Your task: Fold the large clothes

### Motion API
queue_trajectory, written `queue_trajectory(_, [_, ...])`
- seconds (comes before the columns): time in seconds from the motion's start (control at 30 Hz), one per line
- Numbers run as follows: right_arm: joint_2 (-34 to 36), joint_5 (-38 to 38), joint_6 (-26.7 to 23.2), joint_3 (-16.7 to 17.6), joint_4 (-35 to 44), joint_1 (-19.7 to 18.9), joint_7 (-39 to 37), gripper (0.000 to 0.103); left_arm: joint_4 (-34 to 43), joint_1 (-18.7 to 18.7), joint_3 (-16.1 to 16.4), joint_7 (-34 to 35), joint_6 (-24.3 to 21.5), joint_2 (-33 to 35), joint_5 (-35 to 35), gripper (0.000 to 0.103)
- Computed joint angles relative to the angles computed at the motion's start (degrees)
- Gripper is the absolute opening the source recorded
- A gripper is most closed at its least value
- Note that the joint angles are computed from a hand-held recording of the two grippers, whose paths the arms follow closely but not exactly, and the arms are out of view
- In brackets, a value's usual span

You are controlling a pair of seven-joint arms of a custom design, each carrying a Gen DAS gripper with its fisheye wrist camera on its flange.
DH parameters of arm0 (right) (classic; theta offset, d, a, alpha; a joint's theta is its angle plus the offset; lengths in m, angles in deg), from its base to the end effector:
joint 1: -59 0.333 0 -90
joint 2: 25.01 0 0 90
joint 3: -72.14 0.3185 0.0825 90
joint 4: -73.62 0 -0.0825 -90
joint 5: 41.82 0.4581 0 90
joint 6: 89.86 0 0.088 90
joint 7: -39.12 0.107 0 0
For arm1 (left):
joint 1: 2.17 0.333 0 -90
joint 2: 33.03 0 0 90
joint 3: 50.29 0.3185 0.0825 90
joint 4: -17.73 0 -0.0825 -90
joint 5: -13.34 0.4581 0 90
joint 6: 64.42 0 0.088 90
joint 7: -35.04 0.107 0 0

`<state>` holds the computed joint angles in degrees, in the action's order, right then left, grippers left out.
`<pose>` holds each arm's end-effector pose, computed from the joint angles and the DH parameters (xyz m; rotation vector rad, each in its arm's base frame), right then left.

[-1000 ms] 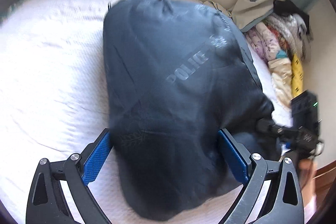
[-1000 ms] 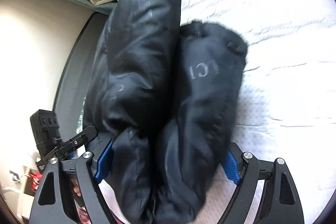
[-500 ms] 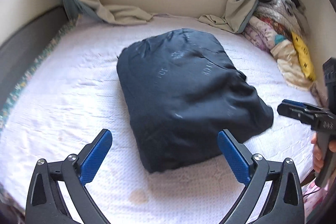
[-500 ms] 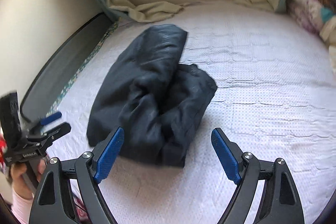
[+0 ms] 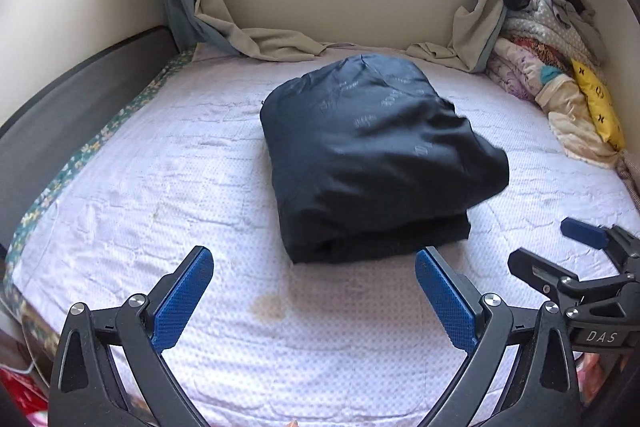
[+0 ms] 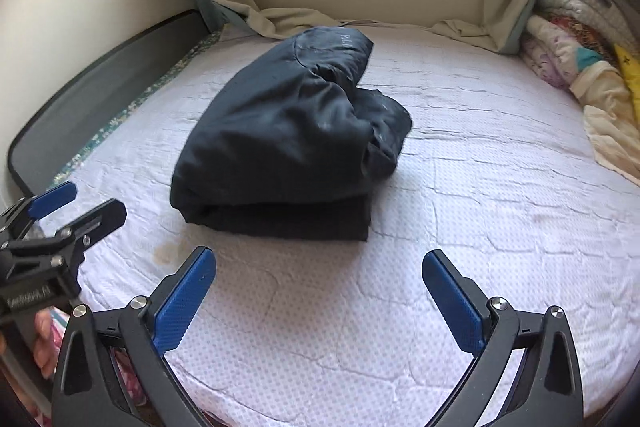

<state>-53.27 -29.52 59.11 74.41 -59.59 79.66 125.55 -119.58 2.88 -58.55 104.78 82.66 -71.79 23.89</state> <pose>0.4827 0.2022 0.5978 -1.9472 1.3974 -0.3985 0.4693 -0.0419 0.6374 -1.8249 1.5254 -0.7034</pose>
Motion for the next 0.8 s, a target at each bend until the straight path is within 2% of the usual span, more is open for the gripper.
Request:
queue_trajectory(0.13, [-2.3, -5.0, 1.9, 3.6, -2.5, -3.0, 5.6, 0.103, -1.9, -1.2, 0.4, 0.4, 1.2, -1.1, -1.0, 0.102])
queue_trajectory(0.2, [-2.9, -8.0, 1.8, 5.1, -3.0, -4.7, 9.1, 0.103, -2.5, -0.5, -0.4, -0.7, 1.0, -1.5, -0.7, 0.102])
queue_trajectory(0.33, [-3.7, -9.6, 2.6, 4.7, -4.2, -4.3, 12.2, 0.103, -3.3, 2.8, -3.4, -5.1, 0.4, -2.4, 2.9, 0.102])
queue_trajectory(0.43, [-3.9, -10.3, 2.6, 4.2, -4.6, -3.7, 13.1, 0.103, -3.8, 3.5, -4.2, -6.6, 1.0, -2.8, 5.3, 0.102])
queue_trajectory(0.6, [-3.9, -9.0, 2.7, 2.5, -4.9, -1.6, 11.5, 0.103, -4.1, 2.8, -3.9, -7.5, 0.2, -2.6, 6.7, 0.102])
queue_trajectory(0.8, [-3.4, -10.1, 2.4, 3.2, -4.9, -2.3, 11.8, 0.103, -3.7, 1.4, -2.9, -7.1, -0.6, -1.4, 6.1, 0.102])
